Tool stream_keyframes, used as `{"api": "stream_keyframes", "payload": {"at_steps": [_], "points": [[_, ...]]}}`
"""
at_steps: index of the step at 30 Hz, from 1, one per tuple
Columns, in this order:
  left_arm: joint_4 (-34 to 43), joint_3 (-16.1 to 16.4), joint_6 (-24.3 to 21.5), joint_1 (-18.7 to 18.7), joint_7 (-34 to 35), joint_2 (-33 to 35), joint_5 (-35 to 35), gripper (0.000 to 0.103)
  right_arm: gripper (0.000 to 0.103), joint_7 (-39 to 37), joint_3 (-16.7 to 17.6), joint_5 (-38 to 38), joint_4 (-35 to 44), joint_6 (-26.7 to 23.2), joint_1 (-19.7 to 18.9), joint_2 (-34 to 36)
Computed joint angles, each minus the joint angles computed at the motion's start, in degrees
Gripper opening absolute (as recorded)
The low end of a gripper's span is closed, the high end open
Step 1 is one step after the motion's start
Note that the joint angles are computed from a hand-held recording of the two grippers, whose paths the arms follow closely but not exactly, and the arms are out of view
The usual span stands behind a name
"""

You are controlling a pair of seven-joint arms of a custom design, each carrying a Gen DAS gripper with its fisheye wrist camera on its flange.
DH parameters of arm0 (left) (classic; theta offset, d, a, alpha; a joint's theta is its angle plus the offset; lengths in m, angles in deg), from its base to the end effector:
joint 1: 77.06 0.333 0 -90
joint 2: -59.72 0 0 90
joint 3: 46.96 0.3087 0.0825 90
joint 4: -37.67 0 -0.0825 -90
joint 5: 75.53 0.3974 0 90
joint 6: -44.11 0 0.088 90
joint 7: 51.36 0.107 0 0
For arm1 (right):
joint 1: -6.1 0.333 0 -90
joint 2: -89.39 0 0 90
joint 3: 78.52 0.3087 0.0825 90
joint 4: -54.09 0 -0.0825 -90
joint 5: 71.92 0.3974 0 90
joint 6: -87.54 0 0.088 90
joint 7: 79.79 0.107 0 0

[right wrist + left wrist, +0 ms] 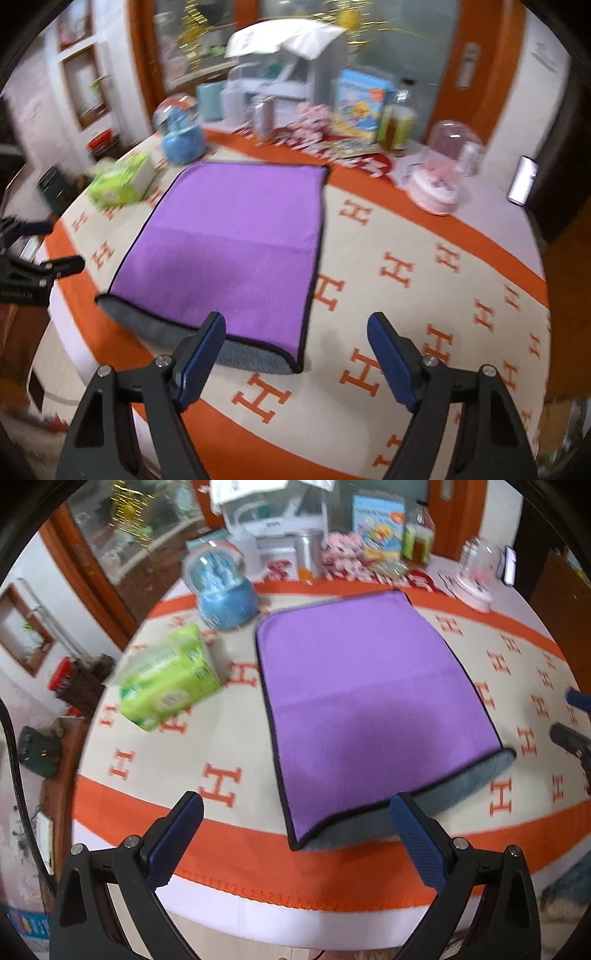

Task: Fold towel

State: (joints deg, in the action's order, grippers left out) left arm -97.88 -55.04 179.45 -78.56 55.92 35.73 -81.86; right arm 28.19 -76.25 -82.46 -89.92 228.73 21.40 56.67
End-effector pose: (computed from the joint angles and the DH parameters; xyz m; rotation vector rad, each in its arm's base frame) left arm 0.4666 -0.0849 0.5148 -1.5521 2.3574 -0.4252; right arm 0.4118 0.1321 0.5208 -2.0132 1.8119 -0.5422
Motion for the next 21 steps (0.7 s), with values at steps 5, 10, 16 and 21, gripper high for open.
{"api": "stream_keyframes", "payload": {"at_steps": [5,10,16,21], "points": [[-2.02,3.52,-2.02,-2.06,8.90,1.03,-6.68,0.101,0.068,-10.12,-4.52,6.08,-0.19,-1.86,3.48,3.16],[-3.91,3.59,-1.73,-1.75,13.02,1.31,-9.81,0.100,0.066,-16.00,-4.70,9.76,-0.53,-2.65,3.61,4.88],[-2.61,3.61,-3.13,-1.73,16.61,2.88,-12.11,0.094,0.059,-23.00,-6.30,15.82,-0.13,-3.52,3.75,6.56],[-0.66,3.44,-5.07,-1.57,18.71,5.01,-13.00,0.080,0.051,-26.08,-6.67,19.67,0.80,-3.63,2.90,8.30]]}}
